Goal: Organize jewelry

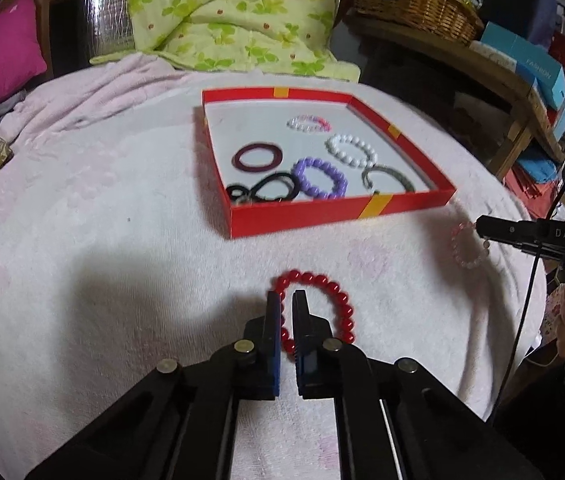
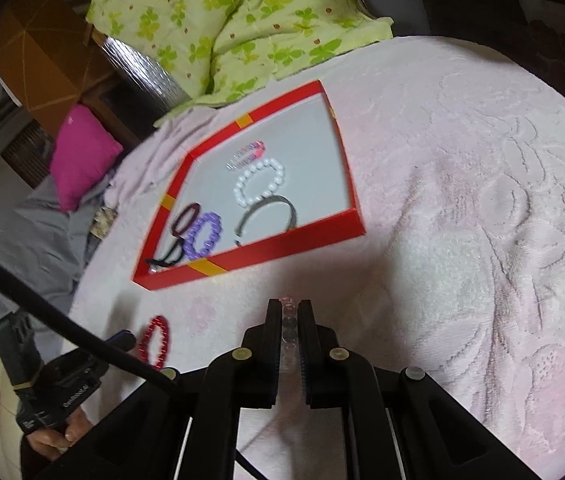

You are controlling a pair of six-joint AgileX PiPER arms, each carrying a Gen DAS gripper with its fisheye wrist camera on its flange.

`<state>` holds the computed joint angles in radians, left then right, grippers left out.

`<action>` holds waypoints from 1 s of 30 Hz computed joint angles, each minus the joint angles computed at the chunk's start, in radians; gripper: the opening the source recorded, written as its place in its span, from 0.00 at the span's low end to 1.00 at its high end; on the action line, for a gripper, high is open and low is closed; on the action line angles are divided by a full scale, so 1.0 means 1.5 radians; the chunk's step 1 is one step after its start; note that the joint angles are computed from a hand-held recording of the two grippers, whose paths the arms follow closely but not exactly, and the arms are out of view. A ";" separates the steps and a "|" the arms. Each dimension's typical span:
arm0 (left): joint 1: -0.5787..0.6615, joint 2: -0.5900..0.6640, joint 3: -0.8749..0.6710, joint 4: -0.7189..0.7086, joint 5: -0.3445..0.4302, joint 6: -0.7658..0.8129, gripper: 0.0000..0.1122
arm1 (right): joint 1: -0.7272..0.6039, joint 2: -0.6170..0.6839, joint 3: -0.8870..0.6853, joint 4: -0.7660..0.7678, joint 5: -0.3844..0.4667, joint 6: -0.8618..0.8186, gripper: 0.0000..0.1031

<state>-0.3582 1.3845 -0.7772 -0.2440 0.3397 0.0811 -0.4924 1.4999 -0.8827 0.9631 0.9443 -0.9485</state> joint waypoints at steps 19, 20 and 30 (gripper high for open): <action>-0.039 0.061 -0.019 0.167 0.029 -0.140 0.36 | -0.016 -0.005 0.000 0.014 0.020 -0.011 0.09; -0.045 0.061 -0.017 0.196 0.024 -0.166 0.27 | -0.015 -0.004 0.000 0.014 0.020 -0.009 0.09; -0.041 0.008 -0.009 0.148 0.010 -0.120 0.08 | -0.029 -0.007 0.004 0.033 0.024 -0.019 0.09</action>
